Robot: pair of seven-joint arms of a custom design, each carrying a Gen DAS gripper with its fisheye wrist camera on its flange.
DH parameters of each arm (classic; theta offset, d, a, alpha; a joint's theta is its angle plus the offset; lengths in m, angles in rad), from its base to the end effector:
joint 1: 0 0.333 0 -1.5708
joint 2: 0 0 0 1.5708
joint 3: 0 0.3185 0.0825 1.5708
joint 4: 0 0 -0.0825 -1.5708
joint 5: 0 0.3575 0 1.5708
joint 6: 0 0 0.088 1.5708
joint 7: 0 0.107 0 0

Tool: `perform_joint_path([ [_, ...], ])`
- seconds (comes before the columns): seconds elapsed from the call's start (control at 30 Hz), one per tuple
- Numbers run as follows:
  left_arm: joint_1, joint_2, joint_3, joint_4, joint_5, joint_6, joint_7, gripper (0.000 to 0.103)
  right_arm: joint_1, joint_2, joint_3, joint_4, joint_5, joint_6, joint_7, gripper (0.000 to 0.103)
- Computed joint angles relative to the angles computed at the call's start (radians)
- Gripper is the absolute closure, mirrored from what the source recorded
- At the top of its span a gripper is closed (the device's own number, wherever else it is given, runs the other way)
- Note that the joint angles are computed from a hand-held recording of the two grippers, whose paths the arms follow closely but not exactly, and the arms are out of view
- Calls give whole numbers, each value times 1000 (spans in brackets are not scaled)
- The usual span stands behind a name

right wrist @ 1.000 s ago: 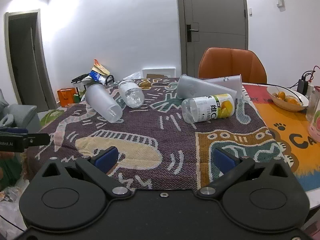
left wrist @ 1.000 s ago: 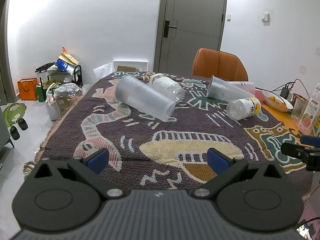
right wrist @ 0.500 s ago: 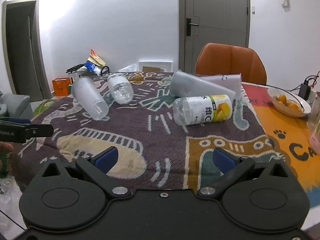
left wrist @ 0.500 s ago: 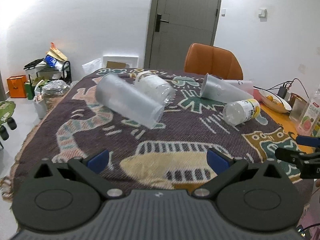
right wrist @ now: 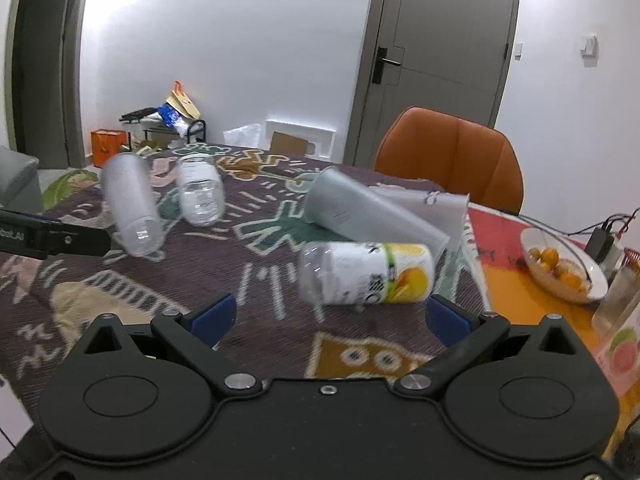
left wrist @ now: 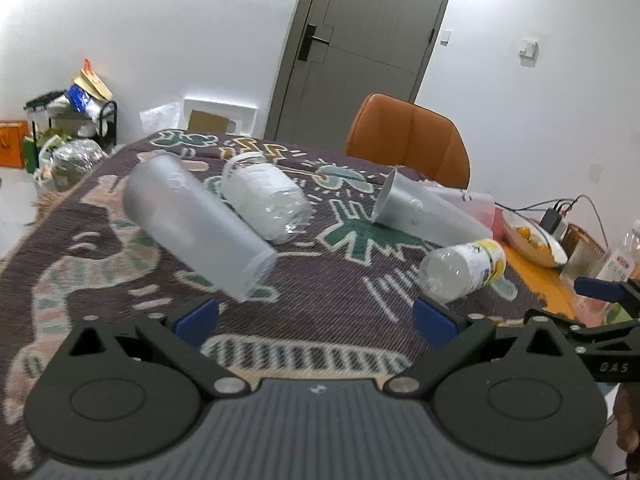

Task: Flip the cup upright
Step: 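Move the right gripper toward the frosted cup lying on its side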

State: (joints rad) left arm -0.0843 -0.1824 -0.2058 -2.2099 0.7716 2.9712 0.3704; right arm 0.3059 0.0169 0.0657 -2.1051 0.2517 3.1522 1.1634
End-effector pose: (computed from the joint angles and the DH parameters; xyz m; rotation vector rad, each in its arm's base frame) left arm 0.4744 -0.1987 0.5648 -1.8389 1.5139 -1.0946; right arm 0.5403 0.1865 0.5511 -1.9225 1.1079 -0.7884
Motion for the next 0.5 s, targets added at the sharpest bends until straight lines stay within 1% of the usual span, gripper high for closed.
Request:
perform_joint_path([
  [0.03,-2,18,2,16,-10,2,3,1,1,16,-15,22,-71,-12,48,0],
  [0.1,-8,49,8,45,-37,-2,11,1,14,47,-49,66,-170,-36,109,0],
  [0.2,-21,91,21,84,-94,-4,38,1,23,96,-71,139,-194,-65,90,0],
  [0.33,-35,142,33,139,-190,-28,94,2,22,165,-77,250,-168,-114,12,0],
  [0.43,-38,178,36,180,-248,-44,120,2,9,217,-63,339,-122,-164,-79,0],
  [0.5,-39,202,36,205,-269,-49,126,2,14,256,-69,406,-112,-209,-116,0],
])
